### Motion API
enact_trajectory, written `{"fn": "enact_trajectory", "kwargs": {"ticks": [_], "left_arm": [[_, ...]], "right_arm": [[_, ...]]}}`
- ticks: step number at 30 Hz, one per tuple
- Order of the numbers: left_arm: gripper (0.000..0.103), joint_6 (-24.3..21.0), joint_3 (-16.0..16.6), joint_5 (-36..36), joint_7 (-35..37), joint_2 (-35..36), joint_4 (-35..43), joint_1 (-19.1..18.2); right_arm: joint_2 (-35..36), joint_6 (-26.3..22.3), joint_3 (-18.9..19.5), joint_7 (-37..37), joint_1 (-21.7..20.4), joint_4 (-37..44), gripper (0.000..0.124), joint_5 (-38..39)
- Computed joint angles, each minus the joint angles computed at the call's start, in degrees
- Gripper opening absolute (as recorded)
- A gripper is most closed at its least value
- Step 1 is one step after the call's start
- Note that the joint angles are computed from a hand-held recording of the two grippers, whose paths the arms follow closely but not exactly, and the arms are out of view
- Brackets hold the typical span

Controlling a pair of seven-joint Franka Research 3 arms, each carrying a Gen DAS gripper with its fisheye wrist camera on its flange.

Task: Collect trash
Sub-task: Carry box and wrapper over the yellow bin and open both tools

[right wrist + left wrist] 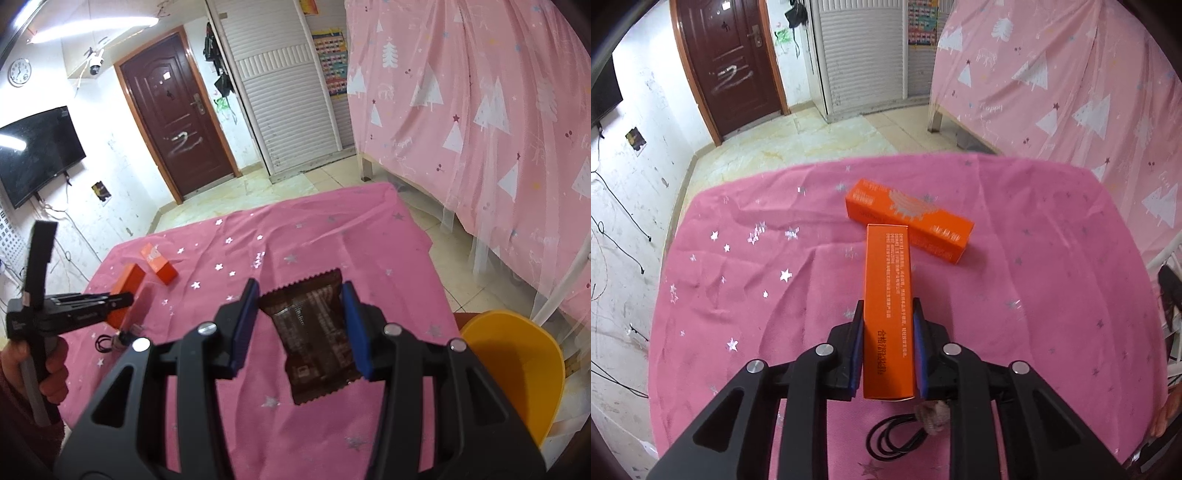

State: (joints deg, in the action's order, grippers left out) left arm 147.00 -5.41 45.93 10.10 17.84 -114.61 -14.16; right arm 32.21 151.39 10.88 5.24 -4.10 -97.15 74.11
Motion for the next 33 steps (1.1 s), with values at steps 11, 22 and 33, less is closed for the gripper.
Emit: {"fn": "enact_trajectory", "kwargs": {"ticks": [11,22,33], "left_arm": [[0.016,1.68,-1.62,2.13,1.99,1.10,6.08,-3.08],[0.016,2.87,-2.33,-2.18,11.82,10.31,20.23,-9.07],[0.016,1.24,-2.18,-10.01,21.18,20.09,35.00,-14.27]], "right_arm": [[0.94,0.52,-0.84,0.57,-2.70,1.93,0.044,2.48],[3.24,1.68,-1.71,2.49,-6.43,4.63,0.044,3.89],[8.97,2.06,-2.12,10.38,-9.25,10.50,0.045,-1.65]]}}
